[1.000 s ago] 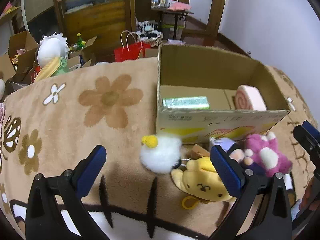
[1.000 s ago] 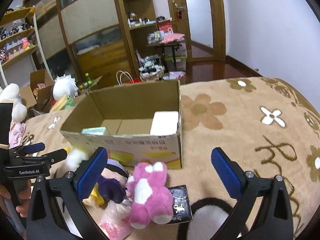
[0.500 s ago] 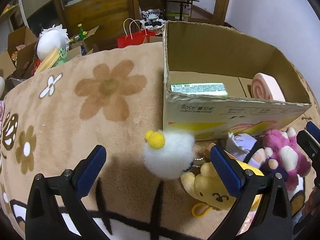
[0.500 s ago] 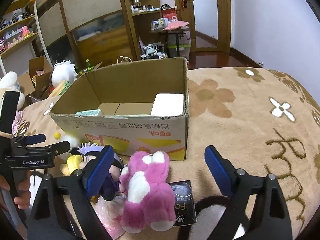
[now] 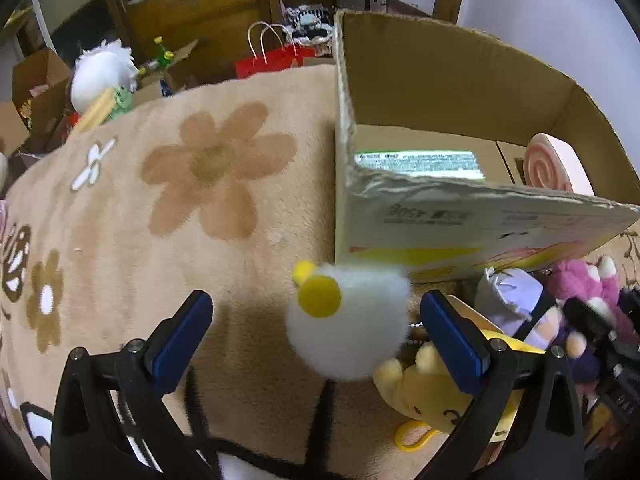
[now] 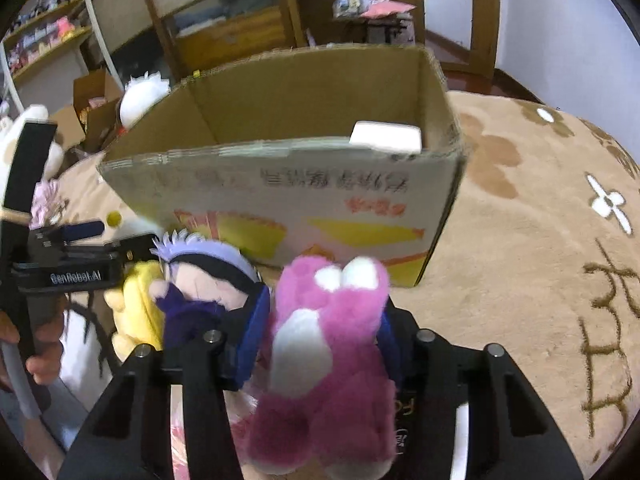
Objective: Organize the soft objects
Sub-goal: 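Lower the left tool onto the white chick keychain while the right tool grips the pink bear plush, then lift the chick with the left tool while the right tool carries the bear over the box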
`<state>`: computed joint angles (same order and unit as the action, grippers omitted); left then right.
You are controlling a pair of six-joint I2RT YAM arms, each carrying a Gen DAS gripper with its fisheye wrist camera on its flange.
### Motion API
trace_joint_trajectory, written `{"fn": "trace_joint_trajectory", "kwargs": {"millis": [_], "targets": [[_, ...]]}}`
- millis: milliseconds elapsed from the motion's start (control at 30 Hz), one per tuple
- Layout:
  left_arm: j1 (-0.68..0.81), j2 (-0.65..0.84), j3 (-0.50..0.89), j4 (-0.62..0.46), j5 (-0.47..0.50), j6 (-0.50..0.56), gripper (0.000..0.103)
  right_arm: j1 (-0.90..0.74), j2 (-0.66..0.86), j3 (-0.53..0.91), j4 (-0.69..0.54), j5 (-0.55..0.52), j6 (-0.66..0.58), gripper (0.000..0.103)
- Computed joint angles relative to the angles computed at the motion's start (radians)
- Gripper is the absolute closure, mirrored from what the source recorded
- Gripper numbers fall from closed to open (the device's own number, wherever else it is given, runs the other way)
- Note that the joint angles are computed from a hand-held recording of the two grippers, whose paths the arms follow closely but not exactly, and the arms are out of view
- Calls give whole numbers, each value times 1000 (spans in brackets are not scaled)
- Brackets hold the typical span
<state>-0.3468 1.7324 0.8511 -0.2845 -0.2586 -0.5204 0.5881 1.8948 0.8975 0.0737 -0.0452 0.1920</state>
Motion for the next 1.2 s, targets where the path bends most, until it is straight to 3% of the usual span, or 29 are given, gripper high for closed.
{"fn": "trace_joint_trajectory", "kwargs": {"millis": [267,367,467,533,600,733,800,900,1200], "targets": [[64,36,0,39,110,-17,1,-8,26,-2,21,-19,-12,56],[73,30,-8,50,145,-19,12,-7,24,6,7,-14,-18,57],[68,23,-11,40,154,-36,13,-5,11,18,-27,-13,-23,58],[61,11,-22,40,142,-39,19,-8,-1,16,-39,-13,-36,58],[62,16,-19,30,153,-39,34,-7,-14,15,-48,-10,-25,58],[63,7,-37,61,197,-37,53,-4,-43,-8,-36,-10,-26,58],[43,-10,-48,70,176,-22,64,0,-52,-11,-41,-6,-31,58],[15,-37,-61,66,151,-19,70,-1,-68,-25,-39,-1,-25,59],[-63,-202,-134,37,28,-89,71,15,-166,-82,-4,41,-12,59]]}}
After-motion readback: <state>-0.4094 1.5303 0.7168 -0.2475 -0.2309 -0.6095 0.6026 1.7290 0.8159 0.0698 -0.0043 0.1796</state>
